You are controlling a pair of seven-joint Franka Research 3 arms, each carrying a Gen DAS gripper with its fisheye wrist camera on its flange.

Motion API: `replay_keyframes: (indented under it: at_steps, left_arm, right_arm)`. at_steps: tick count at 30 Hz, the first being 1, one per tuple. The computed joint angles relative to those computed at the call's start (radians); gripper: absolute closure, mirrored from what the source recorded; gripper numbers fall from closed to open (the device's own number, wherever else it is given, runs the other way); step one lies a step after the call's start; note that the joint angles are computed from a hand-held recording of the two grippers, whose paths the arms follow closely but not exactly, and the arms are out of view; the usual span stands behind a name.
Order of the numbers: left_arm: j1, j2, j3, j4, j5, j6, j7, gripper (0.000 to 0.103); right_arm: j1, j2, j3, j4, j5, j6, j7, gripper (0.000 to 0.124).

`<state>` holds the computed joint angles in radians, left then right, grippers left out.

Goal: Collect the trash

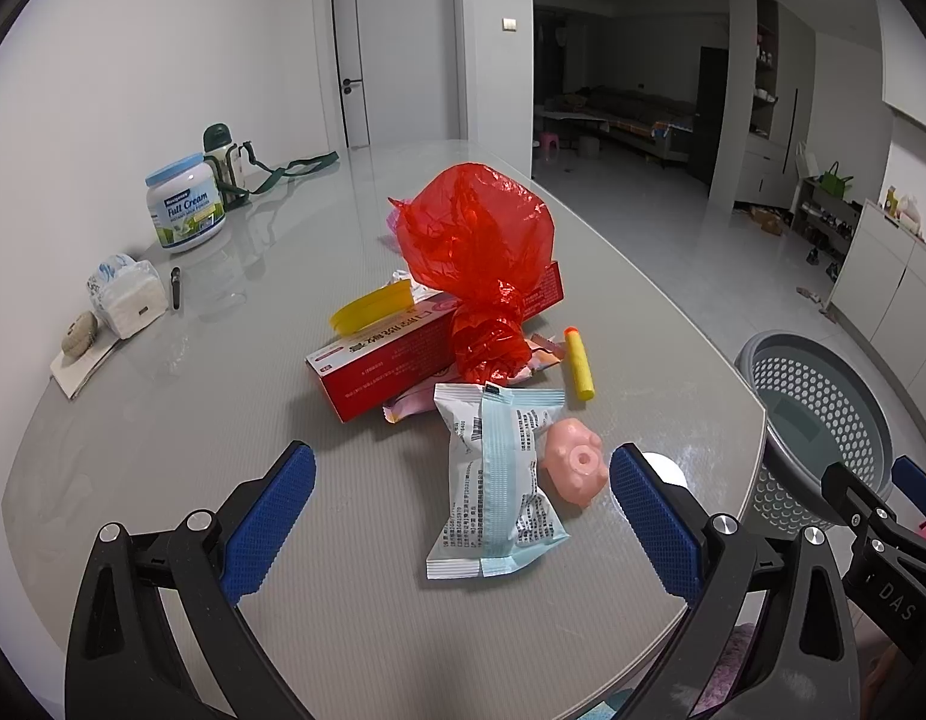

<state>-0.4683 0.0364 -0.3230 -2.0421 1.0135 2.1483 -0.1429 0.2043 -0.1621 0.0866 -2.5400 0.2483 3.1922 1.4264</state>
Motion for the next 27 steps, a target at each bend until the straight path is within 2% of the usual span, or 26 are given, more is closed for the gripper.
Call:
replay_keyframes:
  at_steps: [2,4,27]
  left_arm:
    - [0.000,0.000,0.000,-0.001,0.002,0.000,-0.002,0.006]
    - [0.000,0.000,0.000,0.000,0.002,0.000,-0.002,0.006]
    - [-0.002,0.001,0.000,-0.002,0.000,0.001,-0.008,0.006]
  right_arm:
    - [-0.005,-0.001,0.005,-0.001,-0.003,0.000,0.003,0.039]
    - [0.019,-0.001,-0.020,-0.003,0.012,0.003,-0.014,0.039]
    - [0.017,0.001,-0.013,-0.001,0.024,0.002,-0.023,0.039]
